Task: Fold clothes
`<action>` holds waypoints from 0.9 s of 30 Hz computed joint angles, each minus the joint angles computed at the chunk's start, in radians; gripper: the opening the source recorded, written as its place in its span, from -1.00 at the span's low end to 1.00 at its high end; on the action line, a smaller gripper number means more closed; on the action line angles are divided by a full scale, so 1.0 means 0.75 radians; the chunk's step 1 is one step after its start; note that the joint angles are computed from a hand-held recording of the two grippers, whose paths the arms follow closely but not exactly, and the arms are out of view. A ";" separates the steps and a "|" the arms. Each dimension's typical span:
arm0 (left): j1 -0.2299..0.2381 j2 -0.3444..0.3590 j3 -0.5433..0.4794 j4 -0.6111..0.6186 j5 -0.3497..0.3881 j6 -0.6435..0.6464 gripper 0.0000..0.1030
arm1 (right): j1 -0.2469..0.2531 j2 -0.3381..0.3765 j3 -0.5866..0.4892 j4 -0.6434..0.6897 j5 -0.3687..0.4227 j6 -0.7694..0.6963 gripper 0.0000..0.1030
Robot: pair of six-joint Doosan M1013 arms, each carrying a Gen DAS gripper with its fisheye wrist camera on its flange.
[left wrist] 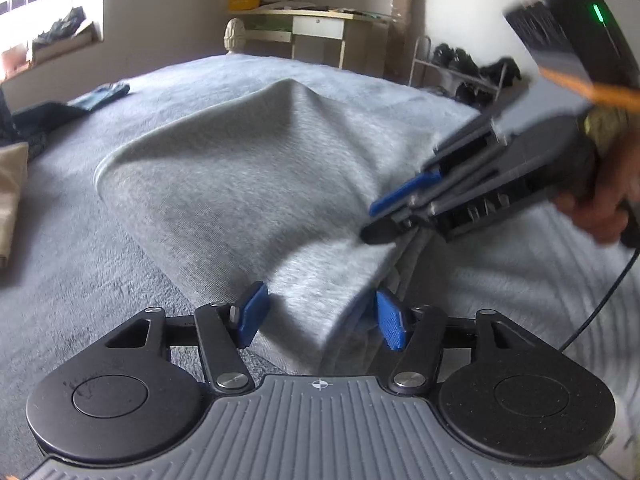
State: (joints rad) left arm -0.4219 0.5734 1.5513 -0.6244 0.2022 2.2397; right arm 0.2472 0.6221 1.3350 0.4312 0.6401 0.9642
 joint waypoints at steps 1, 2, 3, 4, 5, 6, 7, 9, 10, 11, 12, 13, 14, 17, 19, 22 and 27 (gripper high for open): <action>-0.002 -0.001 0.002 0.025 -0.005 -0.023 0.18 | 0.001 -0.001 -0.009 -0.002 0.005 0.013 -0.57; -0.002 -0.002 0.006 0.011 -0.009 -0.012 0.19 | 0.003 -0.006 -0.009 0.006 -0.008 0.016 -0.57; 0.002 -0.002 0.005 -0.025 -0.004 0.015 0.19 | 0.002 -0.013 -0.007 0.039 -0.029 0.000 -0.56; 0.007 -0.001 0.004 -0.066 0.004 0.045 0.18 | -0.002 -0.022 0.000 0.109 -0.061 -0.045 -0.56; 0.011 -0.001 0.002 -0.106 0.011 0.074 0.19 | -0.006 -0.028 0.004 0.186 -0.086 -0.094 -0.56; 0.015 0.000 0.001 -0.140 0.020 0.098 0.18 | -0.011 -0.029 0.005 0.267 -0.104 -0.146 -0.56; 0.019 0.000 0.000 -0.173 0.028 0.121 0.18 | -0.015 -0.026 0.001 0.324 -0.115 -0.184 -0.56; 0.028 -0.001 -0.003 -0.249 0.048 0.177 0.18 | -0.014 -0.003 -0.027 0.286 -0.101 -0.136 -0.56; 0.036 -0.001 -0.006 -0.306 0.070 0.223 0.18 | -0.008 0.019 -0.053 0.171 -0.070 -0.036 -0.56; 0.044 -0.001 -0.009 -0.357 0.096 0.263 0.18 | -0.005 0.043 -0.071 0.073 -0.033 0.038 -0.57; 0.053 -0.001 -0.012 -0.392 0.124 0.289 0.18 | -0.007 0.057 -0.069 0.045 -0.020 0.071 -0.57; 0.060 -0.003 -0.015 -0.415 0.145 0.308 0.18 | -0.015 0.056 -0.048 0.087 -0.041 0.071 -0.58; 0.068 -0.004 -0.017 -0.454 0.167 0.344 0.18 | -0.026 0.057 -0.032 0.168 -0.050 0.036 -0.58; 0.093 -0.009 -0.021 -0.621 0.225 0.493 0.18 | -0.034 0.064 -0.052 0.181 -0.013 0.084 -0.58; 0.105 -0.019 -0.008 -0.799 0.242 0.644 0.18 | -0.026 0.062 -0.050 0.149 -0.022 0.071 -0.58; 0.121 -0.019 -0.012 -0.928 0.270 0.720 0.19 | -0.028 0.058 -0.040 0.165 -0.034 0.073 -0.58; 0.112 0.028 -0.105 -0.573 0.211 0.304 0.18 | -0.029 0.058 -0.036 0.179 -0.039 0.074 -0.58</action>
